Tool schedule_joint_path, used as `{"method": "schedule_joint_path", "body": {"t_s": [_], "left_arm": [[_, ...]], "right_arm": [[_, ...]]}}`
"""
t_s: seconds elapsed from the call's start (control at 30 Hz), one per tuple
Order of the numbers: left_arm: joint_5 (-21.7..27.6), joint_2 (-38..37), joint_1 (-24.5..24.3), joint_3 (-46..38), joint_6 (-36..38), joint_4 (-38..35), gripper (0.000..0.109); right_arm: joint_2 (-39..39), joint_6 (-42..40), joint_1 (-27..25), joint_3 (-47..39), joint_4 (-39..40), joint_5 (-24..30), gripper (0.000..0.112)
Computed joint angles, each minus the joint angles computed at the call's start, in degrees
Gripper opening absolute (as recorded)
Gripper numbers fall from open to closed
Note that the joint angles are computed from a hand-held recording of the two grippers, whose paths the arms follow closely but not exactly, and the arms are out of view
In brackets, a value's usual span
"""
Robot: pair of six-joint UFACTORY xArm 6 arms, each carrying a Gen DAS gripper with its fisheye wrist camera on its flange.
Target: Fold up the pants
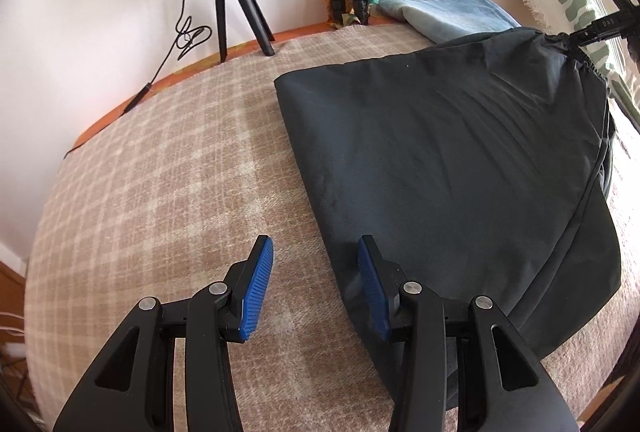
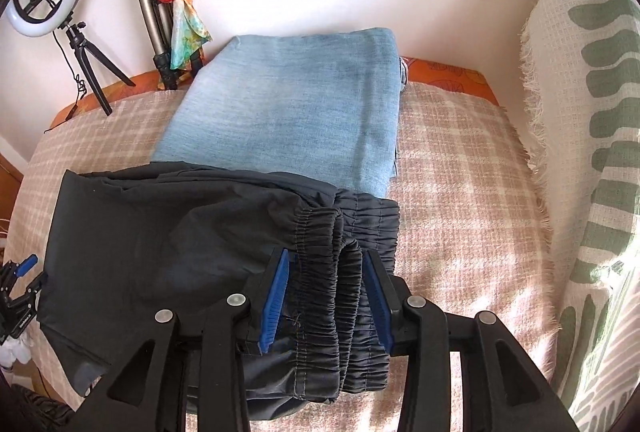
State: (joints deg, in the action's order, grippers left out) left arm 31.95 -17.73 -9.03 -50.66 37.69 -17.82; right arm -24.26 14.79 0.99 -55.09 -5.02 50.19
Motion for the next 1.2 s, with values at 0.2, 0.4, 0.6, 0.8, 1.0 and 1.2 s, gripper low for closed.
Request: {"method": "schedule_joint_path", "body": {"t_s": [0.2, 0.4, 0.6, 0.8, 1.0, 1.2], "left_arm": [[7.54, -2.25, 3.74, -0.78, -1.09, -7.72, 0.051], [13.01, -2.48, 5.09, -0.22, -3.62, -13.2, 0.051], [14.59, -3.2, 4.97, 0.47, -4.62, -15.42, 0.051], [16.44, -2.88, 6.89, 0.32, -3.23, -20.44, 0.046], [19.08, -2.89, 7.18, 0.22, -0.32, -23.99, 0.03], [21.57, -2.42, 8.3, -0.66, 0.99, -26.9, 0.03]], "right_arm": [[-2.22, 2.07, 6.33, 0.59, 0.47, -4.24, 0.052], [1.44, 0.96, 14.63, -1.81, 6.45, -9.75, 0.062], [11.49, 0.83, 23.34, -9.42, 9.86, -12.27, 0.064], [24.79, 0.0, 29.8, -20.94, 12.24, -10.7, 0.064], [39.51, 2.24, 32.1, -36.79, 12.66, -4.51, 0.064], [53.37, 6.01, 32.85, -55.91, 8.18, 8.22, 0.063]]}}
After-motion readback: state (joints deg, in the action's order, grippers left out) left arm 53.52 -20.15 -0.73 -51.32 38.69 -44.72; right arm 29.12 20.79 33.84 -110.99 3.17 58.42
